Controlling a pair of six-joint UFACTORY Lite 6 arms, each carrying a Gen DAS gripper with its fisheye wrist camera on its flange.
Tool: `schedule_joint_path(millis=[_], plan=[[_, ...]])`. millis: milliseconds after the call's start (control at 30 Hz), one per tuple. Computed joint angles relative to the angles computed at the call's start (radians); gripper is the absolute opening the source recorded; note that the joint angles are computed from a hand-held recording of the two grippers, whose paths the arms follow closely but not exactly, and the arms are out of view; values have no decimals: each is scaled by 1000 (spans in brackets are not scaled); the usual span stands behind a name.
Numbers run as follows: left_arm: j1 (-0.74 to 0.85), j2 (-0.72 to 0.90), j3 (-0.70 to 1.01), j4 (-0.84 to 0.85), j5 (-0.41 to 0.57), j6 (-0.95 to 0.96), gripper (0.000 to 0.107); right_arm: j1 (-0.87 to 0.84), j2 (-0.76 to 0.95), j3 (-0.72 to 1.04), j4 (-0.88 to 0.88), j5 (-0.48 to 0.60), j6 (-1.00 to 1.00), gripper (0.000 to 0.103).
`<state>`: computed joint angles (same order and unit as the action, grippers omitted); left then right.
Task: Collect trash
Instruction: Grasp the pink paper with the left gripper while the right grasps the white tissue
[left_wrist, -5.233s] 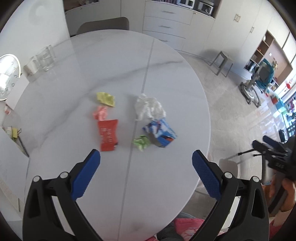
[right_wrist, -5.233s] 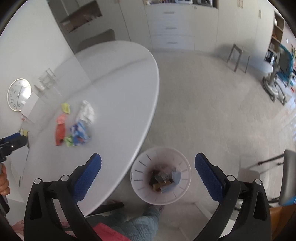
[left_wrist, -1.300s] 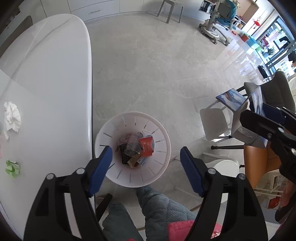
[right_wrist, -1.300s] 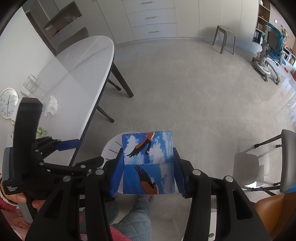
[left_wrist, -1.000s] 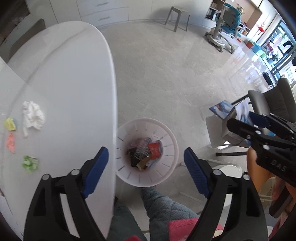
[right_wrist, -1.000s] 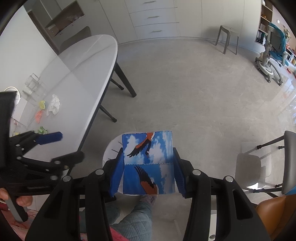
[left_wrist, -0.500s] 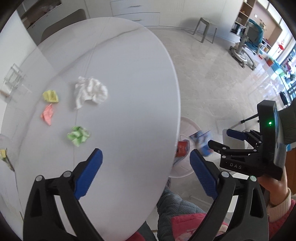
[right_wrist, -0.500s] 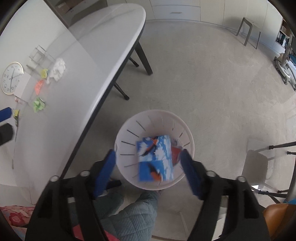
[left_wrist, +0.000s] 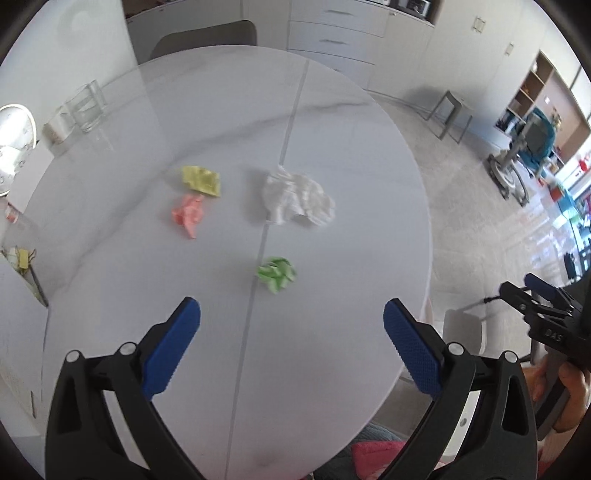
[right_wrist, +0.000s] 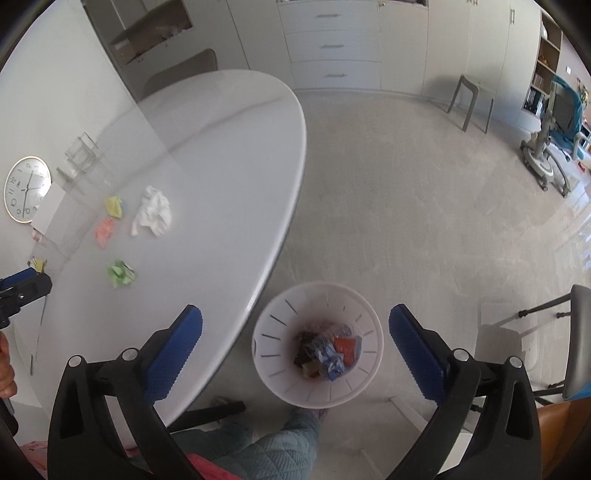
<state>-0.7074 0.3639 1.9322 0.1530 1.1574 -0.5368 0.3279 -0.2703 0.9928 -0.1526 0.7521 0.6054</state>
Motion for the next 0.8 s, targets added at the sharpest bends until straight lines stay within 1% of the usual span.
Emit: schedule_joint_path(millis=[233, 467, 567, 667, 800], plan=[[134, -85, -118, -35, -41, 24, 95, 106, 135, 157, -50, 17, 60, 100], [228, -115, -196, -29, -103, 57, 95, 154, 317, 320, -23, -3, 19, 101], [277, -86, -205, -31, -148, 86, 95, 175, 430, 421, -9, -15, -13, 100], [325, -31, -178, -60, -182, 128, 95, 187, 568, 551, 31, -24, -70, 100], [363, 102, -76, -79, -216, 171, 95, 217, 805, 814, 49, 11, -137, 100]])
